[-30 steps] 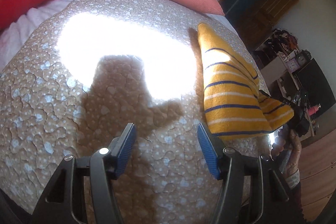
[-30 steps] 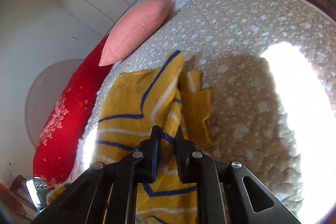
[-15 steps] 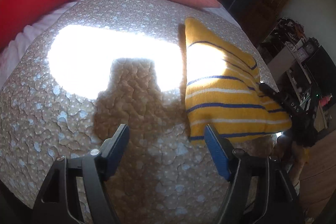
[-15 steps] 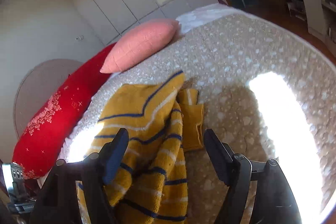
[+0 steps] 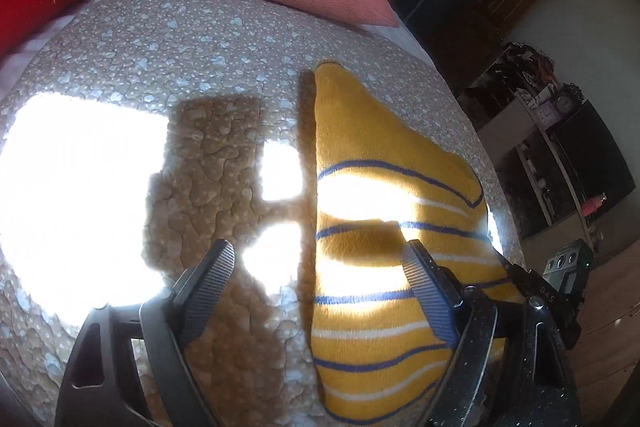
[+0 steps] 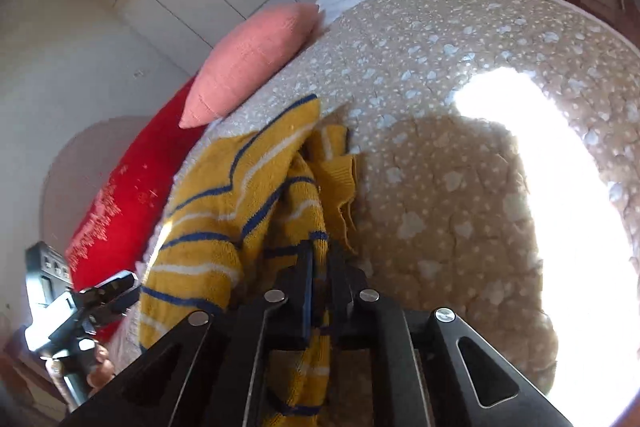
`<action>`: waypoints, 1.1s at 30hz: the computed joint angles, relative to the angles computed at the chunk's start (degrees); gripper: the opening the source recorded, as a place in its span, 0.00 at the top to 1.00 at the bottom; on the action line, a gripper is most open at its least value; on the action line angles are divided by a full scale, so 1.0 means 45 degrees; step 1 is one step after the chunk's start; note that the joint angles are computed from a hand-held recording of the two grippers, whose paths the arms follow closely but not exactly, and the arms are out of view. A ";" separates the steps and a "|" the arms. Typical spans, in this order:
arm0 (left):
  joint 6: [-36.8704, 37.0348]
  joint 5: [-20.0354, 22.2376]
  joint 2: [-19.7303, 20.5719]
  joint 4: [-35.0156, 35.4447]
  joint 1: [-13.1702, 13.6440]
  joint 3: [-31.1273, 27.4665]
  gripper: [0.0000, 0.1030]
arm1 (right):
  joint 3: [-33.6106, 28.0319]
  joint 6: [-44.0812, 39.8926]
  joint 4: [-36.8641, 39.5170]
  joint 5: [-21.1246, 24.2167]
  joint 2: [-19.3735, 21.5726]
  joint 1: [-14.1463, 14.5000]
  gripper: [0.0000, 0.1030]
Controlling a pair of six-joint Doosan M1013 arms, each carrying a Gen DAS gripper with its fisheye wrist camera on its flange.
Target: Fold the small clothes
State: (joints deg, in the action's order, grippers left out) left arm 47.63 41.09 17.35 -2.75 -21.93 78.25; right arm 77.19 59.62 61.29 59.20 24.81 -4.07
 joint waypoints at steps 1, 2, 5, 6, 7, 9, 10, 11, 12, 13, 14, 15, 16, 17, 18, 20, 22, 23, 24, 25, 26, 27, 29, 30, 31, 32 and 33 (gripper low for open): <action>0.0965 -0.0342 0.0099 -0.1326 0.0256 0.0069 0.14 | 0.0010 0.0187 0.0375 -0.0001 0.0088 -0.0035 0.42; 0.2196 -0.0530 0.0223 -0.2792 0.0478 0.0113 0.13 | 0.0030 0.0229 0.0848 0.0024 0.0177 -0.0055 0.25; 0.4362 -0.0506 0.0640 -0.4871 0.0625 -0.0002 0.12 | -0.0531 0.0664 0.0734 0.0295 0.0555 0.0138 0.25; 0.4553 -0.0458 0.0762 -0.5041 0.0575 -0.0074 0.11 | -0.0741 0.0690 0.0433 0.0335 0.0666 0.0263 0.24; 0.4908 -0.0360 0.0884 -0.5436 0.0558 -0.0159 0.11 | -0.0814 0.0630 0.0158 0.0173 0.0689 0.0394 0.24; 0.5612 -0.0302 0.1012 -0.6154 0.0521 -0.0274 0.16 | -0.0980 0.0178 0.0665 0.0690 0.0882 0.0495 0.47; 0.5864 -0.0239 0.1027 -0.6490 0.0513 -0.0337 0.23 | -0.1087 0.0235 0.1469 0.1432 0.1105 0.0450 0.53; 0.5592 -0.0096 0.1021 -0.6207 0.0467 -0.0470 0.23 | -0.0948 0.0143 0.2243 0.1598 0.1134 0.0434 0.55; 0.5470 -0.0049 0.0985 -0.5960 0.0437 -0.0590 0.23 | -0.0847 -0.0217 0.2962 0.1848 0.1140 0.0427 0.58; 0.5481 0.0020 0.0945 -0.5760 0.0416 -0.0726 0.24 | -0.0803 -0.0623 0.3518 0.2142 0.1126 0.0446 0.59; 0.5333 0.0076 0.0901 -0.5320 0.0369 -0.0881 0.24 | -0.0796 -0.1038 0.3873 0.2369 0.1073 0.0483 0.60; 0.5008 0.0213 0.0889 -0.4597 0.0300 -0.1100 0.24 | -0.0766 -0.1492 0.4020 0.2404 0.0959 0.0544 0.60; 0.4648 0.0400 0.0913 -0.3760 0.0216 -0.1349 0.24 | -0.0710 -0.1927 0.4004 0.2286 0.0826 0.0596 0.60; 0.4336 0.0617 0.0972 -0.2999 0.0136 -0.1588 0.24 | -0.0594 -0.2157 0.3809 0.1947 0.0671 0.0633 0.60; 0.3726 0.0992 0.1093 -0.2065 0.0026 -0.1870 0.24 | -0.0527 -0.2040 0.3294 0.1344 0.0552 0.0678 0.53; 0.2080 0.2522 0.1556 -0.0004 -0.0247 -0.2603 0.24 | -0.0447 -0.0741 0.0754 -0.0702 0.0267 0.0899 0.44; 0.1553 0.3335 0.1788 0.0552 -0.0364 -0.2686 0.23 | -0.0301 0.0061 -0.0546 -0.1633 0.0185 0.0895 0.41; 0.1323 0.3049 0.1692 0.0500 -0.0393 -0.2408 0.23 | -0.0289 0.0337 -0.0197 -0.1339 0.0206 0.0739 0.39; 0.0964 0.2770 0.1543 0.0646 -0.0438 -0.2143 0.23 | -0.0132 0.0272 0.0235 -0.1370 0.0116 0.0628 0.42; 0.0631 0.2564 0.1350 0.0911 -0.0492 -0.1880 0.23 | 0.0069 -0.0106 0.0432 -0.1680 -0.0097 0.0598 0.46; 0.0309 0.2433 0.1135 0.1308 -0.0590 -0.1660 0.23 | 0.0337 -0.0760 0.0652 -0.2111 -0.0379 0.0607 0.53; -0.0030 0.2324 0.0892 0.1886 -0.0721 -0.1435 0.23 | 0.0534 -0.1310 0.0861 -0.2406 -0.0637 0.0646 0.56; -0.1018 0.2311 0.0369 0.3872 -0.1180 -0.0941 0.23 | 0.0850 -0.2813 0.2165 -0.1829 -0.0974 0.0544 0.58; -0.1602 0.2474 0.0150 0.5112 -0.1473 -0.0740 0.23 | 0.0917 -0.3403 0.2811 -0.1224 -0.1062 0.0488 0.59; -0.2232 0.2711 -0.0056 0.6397 -0.1790 -0.0526 0.21 | 0.0950 -0.3802 0.3387 -0.0501 -0.1091 0.0470 0.59; -0.2844 0.3056 -0.0281 0.7620 -0.2111 -0.0301 0.20 | 0.0887 -0.3943 0.3919 0.0419 -0.0964 0.0465 0.58; -0.3431 0.3459 -0.0415 0.8791 -0.2408 -0.0154 0.18 | 0.0613 -0.3608 0.4080 0.1284 -0.0684 0.0554 0.58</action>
State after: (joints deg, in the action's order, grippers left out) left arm 32.20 56.66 15.48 36.81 -32.77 77.55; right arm 79.95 43.38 79.65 64.98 21.73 -1.58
